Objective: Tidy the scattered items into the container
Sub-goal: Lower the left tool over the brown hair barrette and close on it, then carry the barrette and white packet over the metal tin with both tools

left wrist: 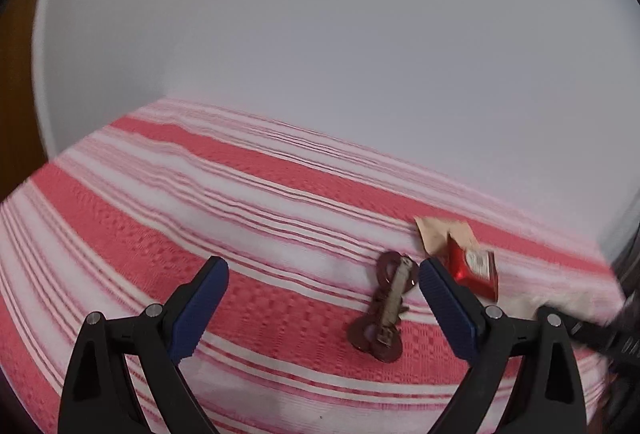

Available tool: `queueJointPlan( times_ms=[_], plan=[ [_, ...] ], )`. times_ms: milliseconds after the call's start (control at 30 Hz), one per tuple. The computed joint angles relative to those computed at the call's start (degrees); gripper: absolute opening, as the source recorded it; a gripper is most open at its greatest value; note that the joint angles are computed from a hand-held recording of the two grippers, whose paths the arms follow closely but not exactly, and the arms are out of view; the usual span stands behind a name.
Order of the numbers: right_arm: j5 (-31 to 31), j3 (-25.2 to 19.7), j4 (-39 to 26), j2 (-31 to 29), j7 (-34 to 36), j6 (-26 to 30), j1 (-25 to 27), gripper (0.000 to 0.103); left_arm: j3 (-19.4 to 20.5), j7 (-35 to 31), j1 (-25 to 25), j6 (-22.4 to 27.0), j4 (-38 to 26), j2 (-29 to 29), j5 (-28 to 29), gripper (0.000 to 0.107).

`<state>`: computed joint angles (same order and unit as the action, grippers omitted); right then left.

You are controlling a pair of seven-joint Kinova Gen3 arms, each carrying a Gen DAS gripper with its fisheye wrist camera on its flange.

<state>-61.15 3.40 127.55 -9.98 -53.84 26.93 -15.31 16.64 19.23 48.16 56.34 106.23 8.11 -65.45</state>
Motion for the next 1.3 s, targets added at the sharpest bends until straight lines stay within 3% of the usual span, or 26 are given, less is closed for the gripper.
queueJointPlan(
  times_ms=[67,200,267,367,467,567,633,700,767,867,1000,1067,1200,1300],
  plan=[
    [-0.17,1.26,1.11,-1.13,0.22,-0.14,0.81,0.019,1.15,-4.65,-0.10,1.76,-2.20,1.99,0.46,0.097],
    [-4.30,5.53,1.83,0.03,4.04,5.80,2.70,0.019,-2.78,-13.82,1.84,-0.35,-4.91,2.97,5.27,0.097],
    [-4.87,4.69,1.67,0.51,4.74,6.97,3.96,0.019,-0.87,-18.48,-1.08,0.70,-7.37,4.58,8.92,0.097],
    [-1.39,1.01,1.36,-0.92,1.80,4.75,5.18,0.019,0.52,-25.47,-2.62,6.29,-12.90,8.55,13.43,0.097],
    [-1.58,-0.27,1.21,-0.49,0.89,2.47,3.83,0.019,-5.36,-31.64,1.86,10.24,-17.87,11.97,17.65,0.098],
    [-3.41,0.88,1.35,0.80,1.87,3.18,3.07,0.019,-12.63,-33.80,6.66,8.66,-18.22,12.02,20.92,0.098],
    [-5.57,0.74,1.28,2.09,3.08,3.38,3.17,0.019,-14.25,-33.50,6.88,6.26,-16.80,10.93,22.51,0.098],
    [-5.91,0.09,1.36,2.23,3.27,3.22,3.93,0.019,-11.63,-32.01,3.61,3.56,-14.52,9.37,22.76,0.093],
    [-5.69,-0.82,1.29,2.35,2.80,2.33,4.19,0.019,-7.50,-29.94,-0.66,-0.33,-11.81,7.62,21.82,0.064],
    [-6.77,-0.97,1.36,3.13,3.38,2.56,4.34,0.019,-1.93,-28.92,-5.22,-0.95,-10.58,7.02,19.43,0.045],
    [-8.71,-1.38,1.69,3.58,4.94,2.77,5.19,0.019,6.73,-25.31,-11.77,-0.93,-8.93,6.65,15.14,0.045],
    [-10.23,-1.51,2.08,3.33,6.32,2.26,5.31,0.019,5.84,-20.66,-10.47,-2.72,-6.51,4.88,12.19,0.042],
    [-15.89,-0.98,3.30,2.33,12.29,2.43,5.68,0.019,-3.34,-11.34,-0.27,-6.06,-2.19,1.69,4.79,0.042],
    [-20.60,-1.18,4.48,0.90,17.22,1.83,6.04,0.019,-8.81,-4.39,7.69,-4.91,-0.51,1.20,-2.17,0.042]
  ],
)
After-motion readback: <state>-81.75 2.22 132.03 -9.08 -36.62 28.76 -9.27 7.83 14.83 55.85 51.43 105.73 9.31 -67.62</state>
